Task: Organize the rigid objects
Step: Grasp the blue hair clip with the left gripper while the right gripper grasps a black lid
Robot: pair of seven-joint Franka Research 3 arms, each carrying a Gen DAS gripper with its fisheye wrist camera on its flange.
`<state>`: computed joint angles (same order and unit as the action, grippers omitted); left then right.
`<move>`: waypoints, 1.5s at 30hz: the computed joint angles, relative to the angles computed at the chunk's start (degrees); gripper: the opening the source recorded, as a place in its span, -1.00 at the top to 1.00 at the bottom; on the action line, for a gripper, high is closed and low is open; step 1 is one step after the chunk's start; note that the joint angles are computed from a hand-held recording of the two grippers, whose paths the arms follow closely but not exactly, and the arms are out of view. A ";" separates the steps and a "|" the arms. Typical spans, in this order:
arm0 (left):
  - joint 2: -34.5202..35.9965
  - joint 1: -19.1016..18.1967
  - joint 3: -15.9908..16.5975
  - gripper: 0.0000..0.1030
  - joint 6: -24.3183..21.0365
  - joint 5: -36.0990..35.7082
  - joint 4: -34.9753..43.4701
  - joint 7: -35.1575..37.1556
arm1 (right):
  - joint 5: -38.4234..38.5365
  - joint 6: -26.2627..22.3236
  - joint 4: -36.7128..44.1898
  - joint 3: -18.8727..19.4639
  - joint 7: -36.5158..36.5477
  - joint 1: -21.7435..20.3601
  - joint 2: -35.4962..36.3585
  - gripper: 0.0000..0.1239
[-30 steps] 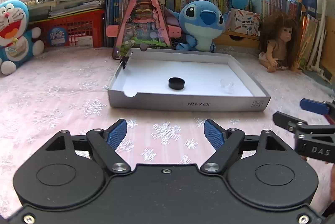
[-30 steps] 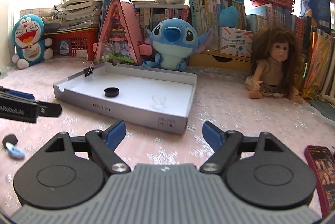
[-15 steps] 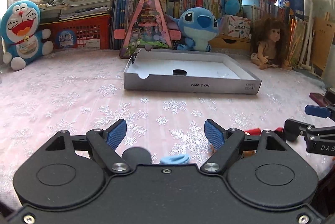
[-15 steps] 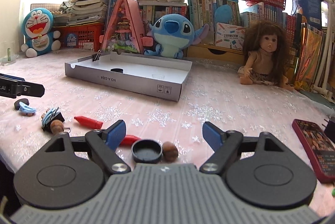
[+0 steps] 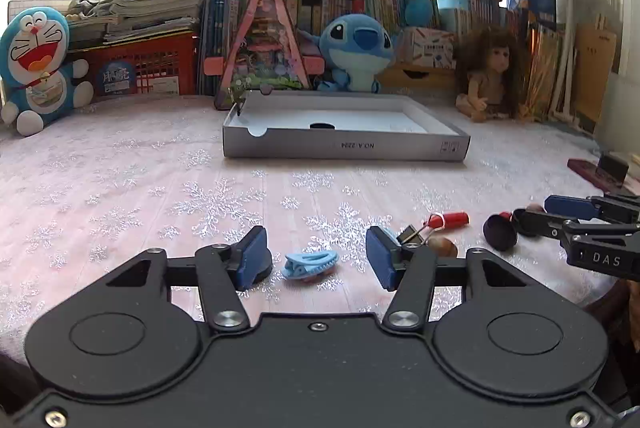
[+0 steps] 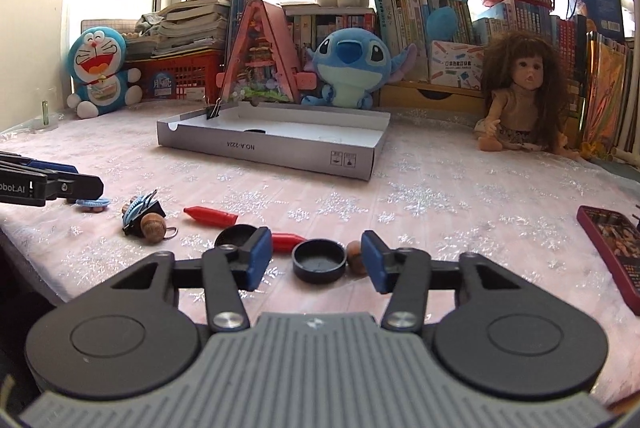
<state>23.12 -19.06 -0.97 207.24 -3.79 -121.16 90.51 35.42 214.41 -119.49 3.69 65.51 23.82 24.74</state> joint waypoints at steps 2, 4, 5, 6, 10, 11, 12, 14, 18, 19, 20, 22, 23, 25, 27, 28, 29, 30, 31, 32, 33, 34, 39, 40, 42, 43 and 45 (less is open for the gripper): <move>0.10 -0.98 0.68 0.02 -0.67 -1.06 0.21 0.93 | 0.91 -0.40 0.07 -0.14 -0.29 0.38 -0.03 0.23; 0.06 -0.30 0.15 0.02 -1.50 -0.28 0.32 0.46 | 0.58 -0.48 -0.34 0.04 -0.01 0.22 -0.29 0.24; 0.08 -0.08 0.03 0.03 -1.83 0.10 0.32 0.21 | 0.99 -0.68 -0.39 -0.14 -0.38 0.48 -0.39 0.25; 0.10 -0.20 0.17 0.03 -2.17 0.15 0.40 0.14 | 1.35 -0.96 -0.33 -0.30 -0.75 0.70 -0.41 0.26; 0.46 -0.43 0.67 0.03 -3.02 0.80 0.89 -0.19 | 3.57 -1.74 0.15 -1.01 -2.27 1.62 -0.23 0.28; 0.51 -0.23 0.54 0.03 -3.10 1.27 0.97 -0.40 | 4.28 -1.91 0.37 -1.18 -2.64 1.86 -0.14 0.28; 0.60 -0.26 0.61 0.03 -3.22 1.49 1.12 -0.48 | 5.04 -2.15 0.68 -1.40 -3.09 2.11 -0.01 0.27; 0.80 -0.85 1.17 0.03 -3.27 1.29 1.36 -0.33 | 6.41 -2.69 1.36 -1.77 -3.97 2.53 0.26 0.27; 1.45 -1.11 1.42 0.08 -2.95 1.31 2.01 -0.44 | 7.99 -3.34 2.40 -2.15 -5.25 2.97 0.78 0.27; 1.69 -1.17 1.48 0.10 -2.95 1.42 2.28 -0.35 | 8.52 -3.37 2.72 -2.35 -5.80 3.25 0.96 0.26; 1.85 -1.34 1.62 0.14 -2.94 1.46 2.44 -0.17 | 9.22 -3.41 3.13 -2.59 -6.42 3.59 1.18 0.23; 2.12 -0.45 0.90 0.19 -3.39 2.76 2.93 -0.52 | 10.48 -3.67 3.90 -2.86 -7.48 4.03 1.55 0.17; 2.17 0.51 0.07 0.22 -4.48 3.74 3.31 -1.36 | 10.99 -3.61 4.21 -2.92 -7.88 4.19 1.73 0.16; 2.55 1.06 -0.25 0.24 -4.56 4.68 3.60 -2.73 | 12.05 -3.73 4.90 -3.07 -8.78 4.48 2.07 0.16; 2.79 0.40 0.49 0.25 -4.25 4.83 3.73 -2.82 | 12.69 -3.73 5.34 -3.05 -9.43 4.56 2.31 0.16; 2.91 0.30 0.64 0.26 -4.16 4.94 3.83 -2.93 | 12.96 -3.68 5.47 -3.03 -9.72 4.59 2.37 0.16; 2.91 0.23 0.74 0.28 -4.16 5.04 3.83 -3.05 | 13.57 -3.62 5.76 -3.19 -10.32 4.84 2.54 0.16; 2.95 0.11 0.88 0.33 -4.09 5.06 3.88 -3.12 | 14.12 -3.48 6.02 -3.29 -10.86 5.04 2.72 0.16; 3.02 -0.01 1.03 0.38 -4.04 5.01 3.94 -3.18 | 14.68 -3.32 6.32 -3.34 -11.36 5.20 2.91 0.16; 3.06 -0.08 1.12 0.51 -4.01 4.90 3.99 -3.32 | 15.11 -3.24 6.56 -3.30 -11.75 5.23 3.07 0.16; 3.03 0.38 0.77 0.52 -3.92 5.19 3.94 -3.78 | 15.46 -3.22 6.75 -3.20 -12.05 5.20 3.18 0.14; 3.03 0.81 0.42 0.52 -3.80 5.49 3.93 -4.29 | 15.13 -3.25 6.63 -2.79 -11.79 4.82 3.10 0.30; 2.85 -1.16 2.07 0.53 -4.17 3.43 4.07 -3.86 | 14.84 -4.66 6.77 -2.94 -14.50 5.50 2.58 0.41; 2.82 -1.09 1.97 0.53 -4.51 3.34 4.35 -4.05 | 14.83 -5.03 6.86 -2.85 -14.52 5.42 2.45 0.41; 2.79 -1.25 2.20 0.53 -5.04 3.07 4.95 -4.29 | 16.55 -5.23 7.74 -3.73 -15.88 6.41 2.59 0.41; 2.79 -1.79 2.76 0.53 -5.23 2.58 5.30 -4.14 | 17.33 -5.05 8.13 -4.04 -16.59 6.74 2.66 0.41; 2.97 -3.10 4.16 0.53 -5.79 1.23 6.40 -3.67 | 18.95 -5.09 9.19 -4.46 -18.12 7.08 2.73 0.41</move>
<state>26.09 -22.16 3.18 201.46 -2.56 -114.76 86.84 54.37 209.32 -110.30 -0.77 47.39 30.90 27.46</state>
